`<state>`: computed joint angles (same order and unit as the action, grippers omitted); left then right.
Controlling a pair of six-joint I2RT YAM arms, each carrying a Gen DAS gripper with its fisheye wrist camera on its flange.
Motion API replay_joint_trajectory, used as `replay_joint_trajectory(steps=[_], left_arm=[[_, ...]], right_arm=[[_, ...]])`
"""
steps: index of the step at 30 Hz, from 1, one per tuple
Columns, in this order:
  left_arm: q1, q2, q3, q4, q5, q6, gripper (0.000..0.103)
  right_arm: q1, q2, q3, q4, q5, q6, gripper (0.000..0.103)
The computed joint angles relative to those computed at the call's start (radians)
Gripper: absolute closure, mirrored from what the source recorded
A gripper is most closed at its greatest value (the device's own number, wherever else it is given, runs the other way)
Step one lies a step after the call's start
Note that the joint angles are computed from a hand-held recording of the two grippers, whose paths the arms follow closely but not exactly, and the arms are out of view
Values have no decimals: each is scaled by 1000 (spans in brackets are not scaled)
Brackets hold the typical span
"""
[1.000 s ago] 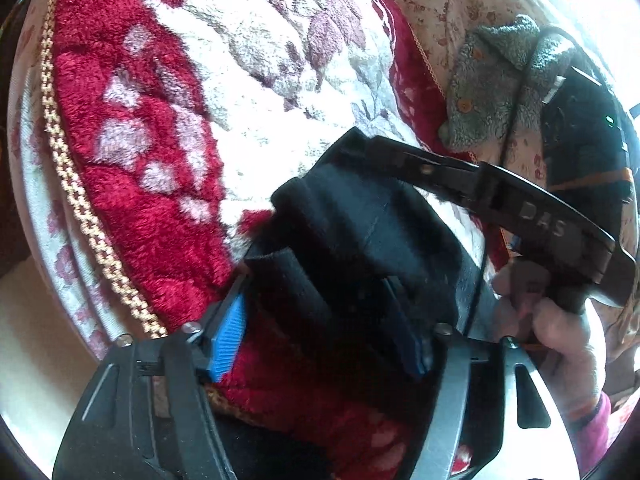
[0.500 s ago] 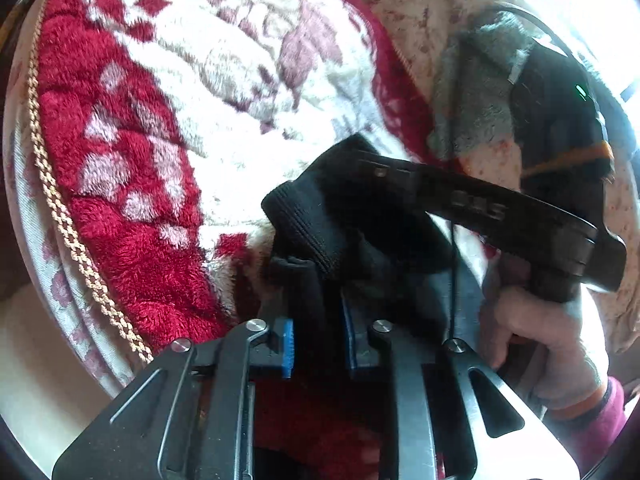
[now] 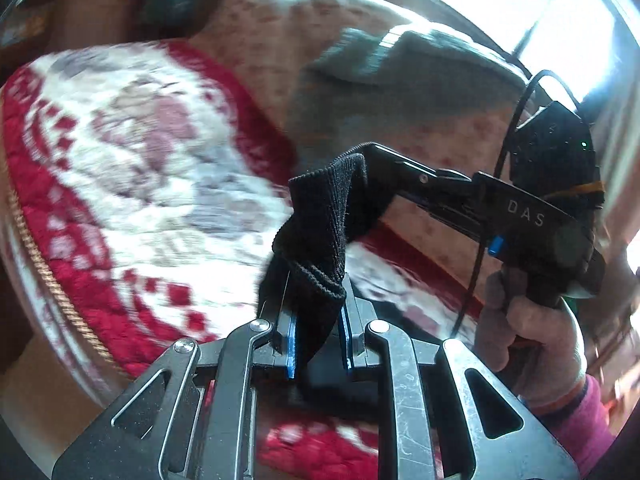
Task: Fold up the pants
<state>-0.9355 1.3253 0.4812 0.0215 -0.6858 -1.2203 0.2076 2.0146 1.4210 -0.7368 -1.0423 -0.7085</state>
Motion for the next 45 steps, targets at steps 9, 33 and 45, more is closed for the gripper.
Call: replay_joint_trajectory(steps=[9, 33, 45], left_arm=[[-92, 306, 298, 28, 59, 131, 88], [-133, 992, 1107, -270, 269, 285, 88], [-166, 864, 961, -242, 264, 344, 74]], right_arm=[[-362, 110, 129, -493, -131, -410, 91], [-792, 542, 447, -513, 70, -368, 92], [-852, 487, 380, -354, 116, -148, 69]])
